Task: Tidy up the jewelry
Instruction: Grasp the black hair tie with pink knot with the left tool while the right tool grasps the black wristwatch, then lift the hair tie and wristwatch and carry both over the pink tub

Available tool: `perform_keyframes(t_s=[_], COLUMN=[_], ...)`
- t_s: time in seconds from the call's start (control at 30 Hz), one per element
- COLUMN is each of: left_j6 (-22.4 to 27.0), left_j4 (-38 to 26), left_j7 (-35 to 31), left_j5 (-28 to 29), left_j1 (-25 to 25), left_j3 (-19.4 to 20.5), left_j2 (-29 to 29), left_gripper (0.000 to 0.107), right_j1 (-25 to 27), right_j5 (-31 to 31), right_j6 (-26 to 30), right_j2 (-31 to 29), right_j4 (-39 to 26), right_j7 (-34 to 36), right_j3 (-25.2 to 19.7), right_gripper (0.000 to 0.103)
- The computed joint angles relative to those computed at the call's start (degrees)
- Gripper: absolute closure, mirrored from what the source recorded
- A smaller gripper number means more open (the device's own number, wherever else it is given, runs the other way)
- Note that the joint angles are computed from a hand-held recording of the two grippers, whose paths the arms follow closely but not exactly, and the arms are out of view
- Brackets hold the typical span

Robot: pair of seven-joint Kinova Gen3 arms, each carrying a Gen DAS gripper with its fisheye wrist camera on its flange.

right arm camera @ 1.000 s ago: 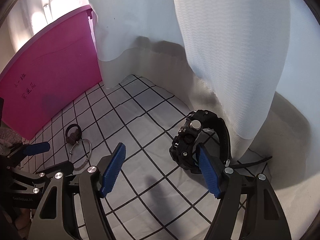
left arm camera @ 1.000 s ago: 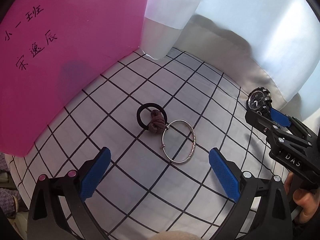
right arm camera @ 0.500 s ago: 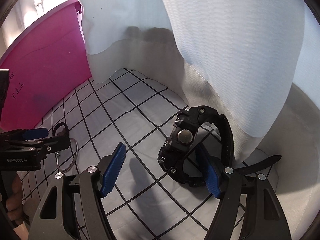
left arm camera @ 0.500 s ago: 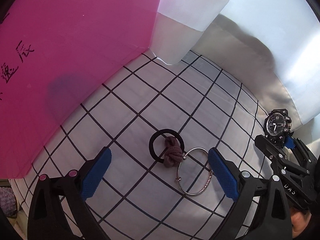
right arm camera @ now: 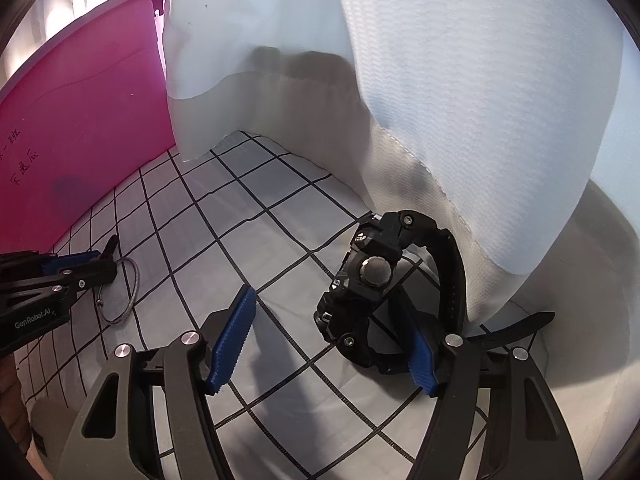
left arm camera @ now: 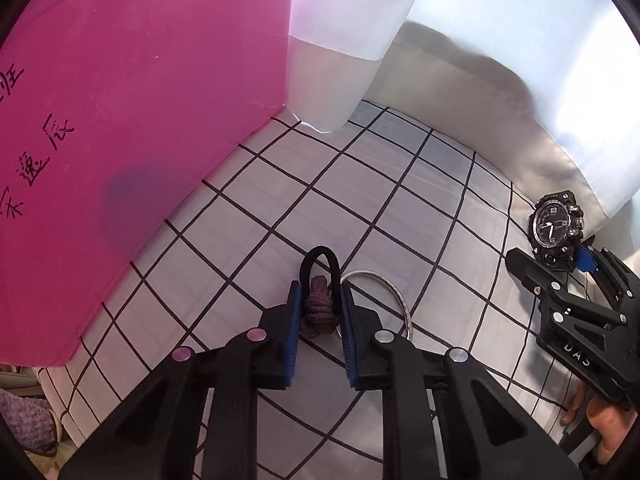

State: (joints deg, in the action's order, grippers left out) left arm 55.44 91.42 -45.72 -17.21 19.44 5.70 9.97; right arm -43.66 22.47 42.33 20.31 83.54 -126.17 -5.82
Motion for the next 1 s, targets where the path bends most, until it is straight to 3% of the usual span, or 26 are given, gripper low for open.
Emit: perform_keyframes(t_s=[0.03, 0.1, 0.13, 0.27, 0.5, 0.73, 1.0], left_j6=[-0.62, -1.09, -1.07, -4.03, -2.89, -1.14, 1.53], left_j4=[0.59, 1.75, 3.10, 6.99, 8.24, 7.14, 6.30], left_j7=[-0.43, -0.19, -0.58, -1.16, -2.00, -3.08, 1.40], left_j5=[0.80, 1.58, 2.07, 3.09, 4.25, 5.10, 2.72], left_j1=[-0.35, -0.20, -0.20, -1.71, -3.50, -3.98, -2.79], left_j3=[0.04, 0.43, 0.25, 1.18, 3.72, 5.14, 7.47], left_j2=[-0.53, -1.92, -3.77, -8.47, -12.91, -13.65, -15.30], left_gripper=[0.090, 0.091, 0.091, 0.091, 0.091, 0.091, 0.091], right_j1=[-1.15, -2.15, -1.39, -0.99, -0.36, -0.77, 0.42], right_j5=[0.90, 2.73, 2.25, 2.30, 1.16, 1.62, 1.33], right_j6=[0.72, 2.17, 1.86, 0.29, -2.92, -2.99, -2.35], right_j2=[0.11, 0.31, 0.08, -1.16, -4.98, -9.49, -14.61], right_j4=[-0.29, -0.75, -0.53, 1.29, 5.71, 9.22, 12.26], right_j7=[-0.78, -2.53, -2.50, -3.46, -6.40, -9.47, -10.03], right_j3=[0.92, 1.39, 0.88, 0.54, -1.12, -3.78, -6.99], right_gripper=[0.053, 0.074, 0.076, 0.076, 0.076, 0.078, 0.078])
